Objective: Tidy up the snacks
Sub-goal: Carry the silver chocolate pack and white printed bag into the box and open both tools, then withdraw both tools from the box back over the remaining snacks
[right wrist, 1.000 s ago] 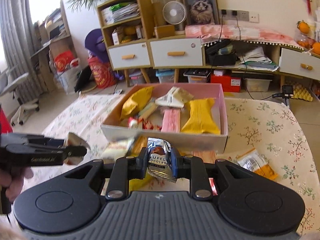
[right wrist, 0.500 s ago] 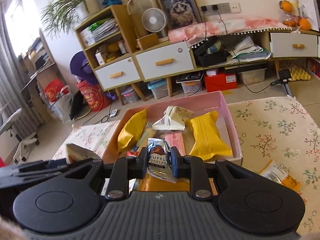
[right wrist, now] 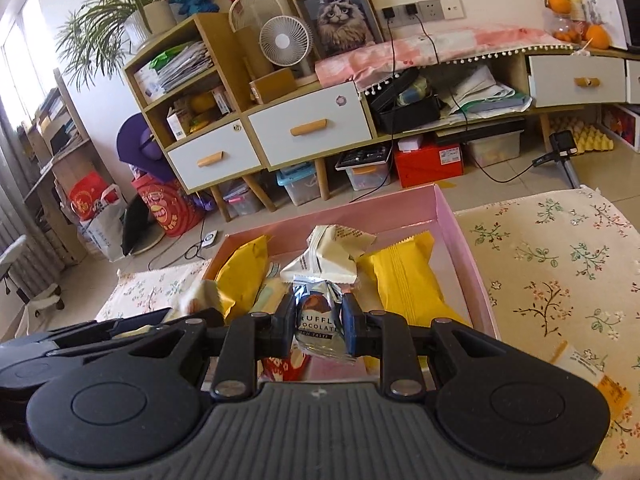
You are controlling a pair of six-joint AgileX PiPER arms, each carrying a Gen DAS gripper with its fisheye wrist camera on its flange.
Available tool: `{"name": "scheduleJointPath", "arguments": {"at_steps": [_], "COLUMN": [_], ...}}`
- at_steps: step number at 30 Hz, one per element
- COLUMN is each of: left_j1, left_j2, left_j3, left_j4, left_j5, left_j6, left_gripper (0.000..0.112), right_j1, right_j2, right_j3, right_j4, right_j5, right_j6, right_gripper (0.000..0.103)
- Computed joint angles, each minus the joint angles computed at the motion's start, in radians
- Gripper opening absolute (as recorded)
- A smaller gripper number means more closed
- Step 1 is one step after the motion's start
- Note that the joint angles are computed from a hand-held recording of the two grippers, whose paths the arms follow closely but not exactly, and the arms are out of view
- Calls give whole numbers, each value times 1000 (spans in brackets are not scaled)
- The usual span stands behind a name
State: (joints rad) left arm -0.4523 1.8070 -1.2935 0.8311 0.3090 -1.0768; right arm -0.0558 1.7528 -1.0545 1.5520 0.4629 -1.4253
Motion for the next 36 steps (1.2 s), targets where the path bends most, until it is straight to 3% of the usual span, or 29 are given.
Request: {"name": "scheduleJointPath", "arguments": {"at_steps": [3,10,15,19,24,30,36], "left_j1": [-5,-7,-16,-32,-44,-74,-102], "left_j2": [4,-35,-90,-132,-178,-226,-258], "left_j3": [-5,32,73,97,115,147,161], "left_j4": [62,89,48,-8,-149,-203,-269], "left_j5": [0,-2,11,48,109,182,248], "left_j6": [-55,-104,-63,-14,118,165,225], "left_gripper": [44,73,81,85,91,96,99], "right_j1": [6,0,-23,-38,-42,-71,-69], "right_j2": [0,-17,-60,-97,-149,-205,-256], "right_j3": [-2,-6,25,41,49,73,91], "right_j4": [1,-40,-72,-166,-401,-564,-748], "right_j5": [-10,-30,-36,-47,-72,-70,-62], "right_j6": [-1,43,56,120,318,446,582], "right_gripper": [25,35,62,71,89,99,103]}}
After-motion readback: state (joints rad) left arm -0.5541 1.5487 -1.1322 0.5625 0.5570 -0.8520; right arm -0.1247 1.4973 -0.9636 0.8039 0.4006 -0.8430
